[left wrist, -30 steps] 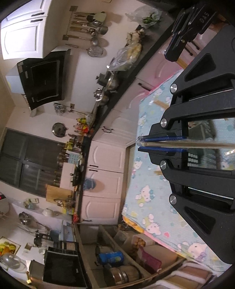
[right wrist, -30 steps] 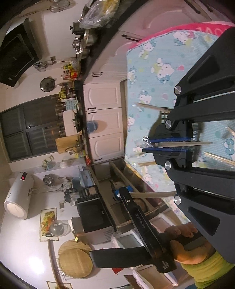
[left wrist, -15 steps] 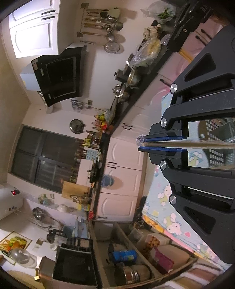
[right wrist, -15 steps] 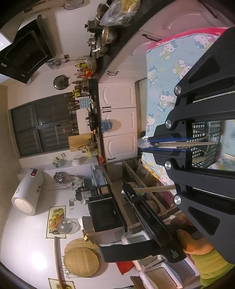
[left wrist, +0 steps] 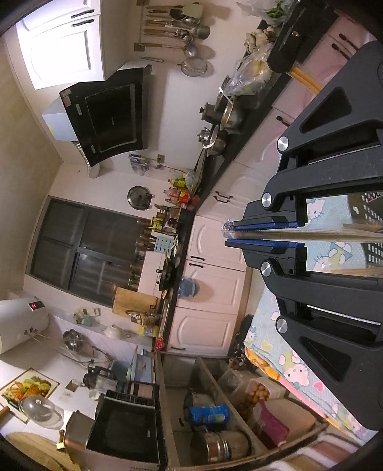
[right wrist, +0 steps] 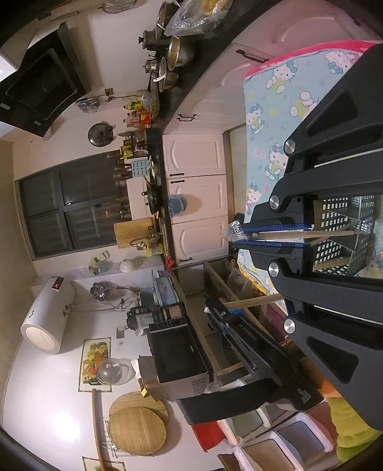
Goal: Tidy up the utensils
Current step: 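Lower the chopstick into the caddy and open the right tool while the left tool releases its own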
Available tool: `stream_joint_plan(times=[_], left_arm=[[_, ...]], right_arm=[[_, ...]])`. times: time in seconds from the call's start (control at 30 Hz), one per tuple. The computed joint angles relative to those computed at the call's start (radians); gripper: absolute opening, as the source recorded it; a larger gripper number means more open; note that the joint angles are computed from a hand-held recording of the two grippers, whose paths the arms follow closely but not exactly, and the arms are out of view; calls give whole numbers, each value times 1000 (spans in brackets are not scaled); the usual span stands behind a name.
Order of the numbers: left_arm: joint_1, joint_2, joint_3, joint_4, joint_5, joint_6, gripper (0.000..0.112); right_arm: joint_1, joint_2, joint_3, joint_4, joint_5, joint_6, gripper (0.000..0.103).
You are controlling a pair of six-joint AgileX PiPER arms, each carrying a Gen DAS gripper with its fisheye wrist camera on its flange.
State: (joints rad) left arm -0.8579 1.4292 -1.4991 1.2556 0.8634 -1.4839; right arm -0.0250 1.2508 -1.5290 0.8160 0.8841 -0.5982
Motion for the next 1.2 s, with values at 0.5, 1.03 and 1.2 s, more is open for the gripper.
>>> stream_joint_plan(times=[0.5, 1.03, 1.2], left_arm=[[57, 45, 79, 60, -54, -125, 1], [56, 31, 238, 187, -113, -317, 2], [48, 28, 271, 213, -116, -349, 2]], right_arm=[[67, 63, 50, -18, -103, -7, 6], [61, 72, 172, 47, -174, -105, 6], [58, 64, 207, 62, -177, -129, 6]])
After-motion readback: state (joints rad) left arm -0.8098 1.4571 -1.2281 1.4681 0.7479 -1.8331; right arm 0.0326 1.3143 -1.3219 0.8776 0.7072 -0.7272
